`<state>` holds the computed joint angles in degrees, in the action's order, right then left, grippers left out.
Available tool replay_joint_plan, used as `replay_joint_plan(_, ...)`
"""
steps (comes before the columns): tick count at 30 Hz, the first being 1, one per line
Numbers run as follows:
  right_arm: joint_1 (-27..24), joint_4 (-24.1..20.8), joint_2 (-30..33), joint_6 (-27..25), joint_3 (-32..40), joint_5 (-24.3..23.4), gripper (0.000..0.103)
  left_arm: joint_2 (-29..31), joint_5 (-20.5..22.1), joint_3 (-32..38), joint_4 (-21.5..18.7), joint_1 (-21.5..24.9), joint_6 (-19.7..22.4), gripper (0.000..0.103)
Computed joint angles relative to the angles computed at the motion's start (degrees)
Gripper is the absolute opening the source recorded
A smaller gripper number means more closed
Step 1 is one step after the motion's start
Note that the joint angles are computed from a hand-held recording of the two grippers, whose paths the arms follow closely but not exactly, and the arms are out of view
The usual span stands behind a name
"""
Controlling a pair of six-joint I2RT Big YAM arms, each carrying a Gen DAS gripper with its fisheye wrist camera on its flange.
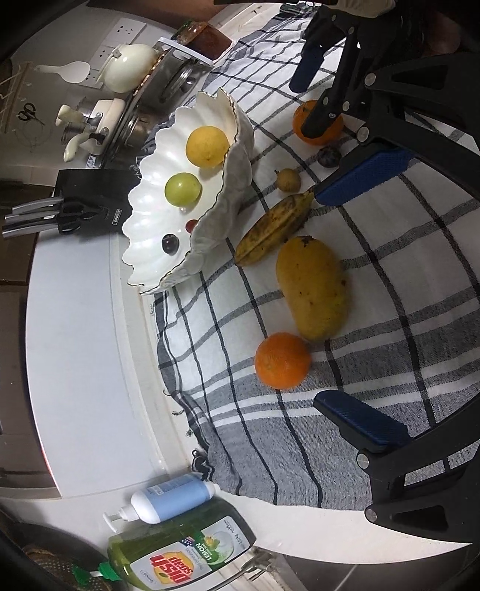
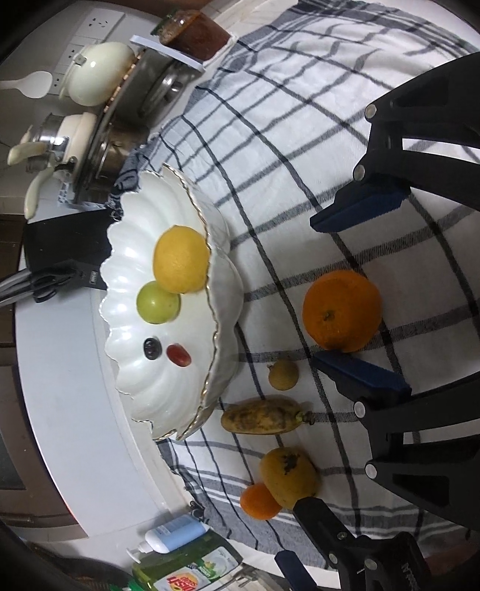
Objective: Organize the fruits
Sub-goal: 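Withdraw both tools from the bowl and move the right tool toward the tangerine, then grasp the large tangerine with the right tool while the left tool moves to the yellow mango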
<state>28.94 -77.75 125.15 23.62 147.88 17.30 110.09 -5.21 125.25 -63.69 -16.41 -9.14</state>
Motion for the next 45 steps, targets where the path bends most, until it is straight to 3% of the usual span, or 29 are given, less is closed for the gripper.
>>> replay_joint_plan(8, -0.4, 0.2, 1.4, 0.2, 1.0, -4.1, 0.049, 0.9, 0.8, 0.8, -0.5, 0.3, -0.1, 0.102)
replay_joint_plan(15, -0.3, 2.2, -0.4, 0.9, -1.7, -3.2, 0.047, 1.2, 1.3, 0.8, -0.3, 0.2, -0.3, 0.102)
replay_joint_plan(23, 0.2, 3.5, -1.1, -0.9, -0.5, 1.6, 0.047, 3.1, 1.2, 2.4, -0.9, -0.1, -1.3, 0.097)
replay_joint_plan(31, -0.1, 2.3, 0.7, -1.0, 2.7, 1.1, 0.047, 6.0, 1.2, 5.5, -3.1, -0.2, -0.6, 0.081)
replay_joint_plan(45, -0.3, 0.8, 3.1, -1.2, 5.9, 0.1, 0.047, 8.9, 0.1, 8.2, -3.9, -0.2, 0.5, 0.079)
